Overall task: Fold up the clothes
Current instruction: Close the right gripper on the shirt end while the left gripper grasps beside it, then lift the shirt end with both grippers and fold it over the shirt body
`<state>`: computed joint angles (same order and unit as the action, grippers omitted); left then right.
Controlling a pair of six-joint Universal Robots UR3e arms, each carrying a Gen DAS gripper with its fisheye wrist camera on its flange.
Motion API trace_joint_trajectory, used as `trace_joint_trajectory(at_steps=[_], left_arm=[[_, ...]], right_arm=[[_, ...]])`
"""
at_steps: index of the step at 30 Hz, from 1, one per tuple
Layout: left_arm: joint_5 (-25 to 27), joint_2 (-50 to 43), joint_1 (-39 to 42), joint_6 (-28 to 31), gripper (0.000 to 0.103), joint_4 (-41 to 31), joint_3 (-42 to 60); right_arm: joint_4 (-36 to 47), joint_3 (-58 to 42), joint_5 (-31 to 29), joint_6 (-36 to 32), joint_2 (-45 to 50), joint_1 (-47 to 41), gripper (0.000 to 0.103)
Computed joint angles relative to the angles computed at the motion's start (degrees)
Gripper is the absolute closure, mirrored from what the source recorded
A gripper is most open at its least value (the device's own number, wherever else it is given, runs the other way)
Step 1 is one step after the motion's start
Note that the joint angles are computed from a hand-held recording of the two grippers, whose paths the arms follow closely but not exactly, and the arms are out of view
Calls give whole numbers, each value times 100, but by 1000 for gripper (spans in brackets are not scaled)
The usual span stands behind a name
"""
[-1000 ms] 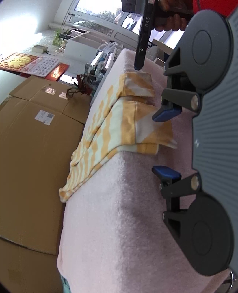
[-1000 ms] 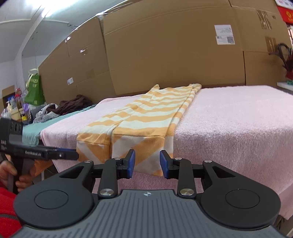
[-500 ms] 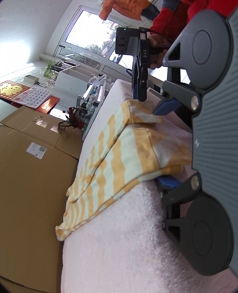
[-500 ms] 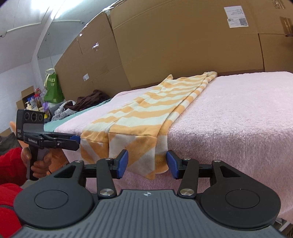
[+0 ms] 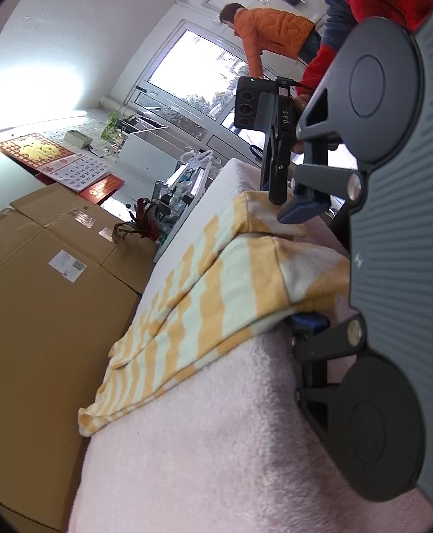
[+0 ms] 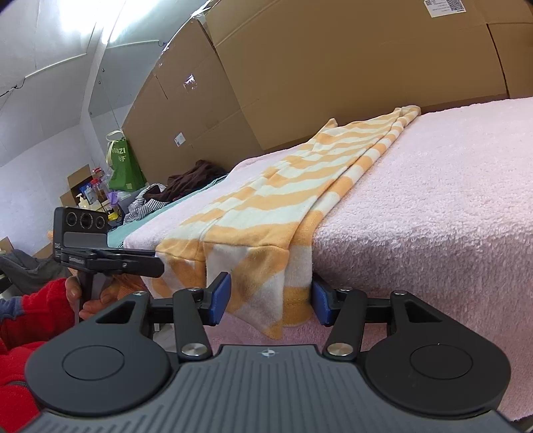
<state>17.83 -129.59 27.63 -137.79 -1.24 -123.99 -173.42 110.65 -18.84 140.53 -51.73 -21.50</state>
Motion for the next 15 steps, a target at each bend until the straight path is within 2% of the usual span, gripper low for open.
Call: trace_joint_trajectory(at_steps=[5, 7, 9, 10, 11, 13, 14, 15], left_arm=[[6, 56, 0, 38, 51, -206, 47], [22, -57, -76, -264, 50, -13, 203], [110, -130, -186, -374, 49, 61, 360], [178, -161, -248, -412, 49, 122, 425], [279, -196, -305, -444, 53, 282, 442], [486, -210, -407, -528, 64, 576, 428], [541, -199, -426, -527, 75, 656, 402], [514, -183, -403, -545, 78, 704, 353]], right_arm=[[172, -10, 144, -24, 36, -89, 48], [177, -28, 223, 37, 74, -125, 48], [-49, -213, 226, 391, 259, -82, 49], [-88, -295, 172, 504, 308, -48, 53], [2, -318, 135, 471, 290, -32, 65], [312, -310, 100, 249, 181, -19, 84], [410, -227, 97, 113, 81, -32, 84], [496, -139, 92, -16, -20, -46, 85]])
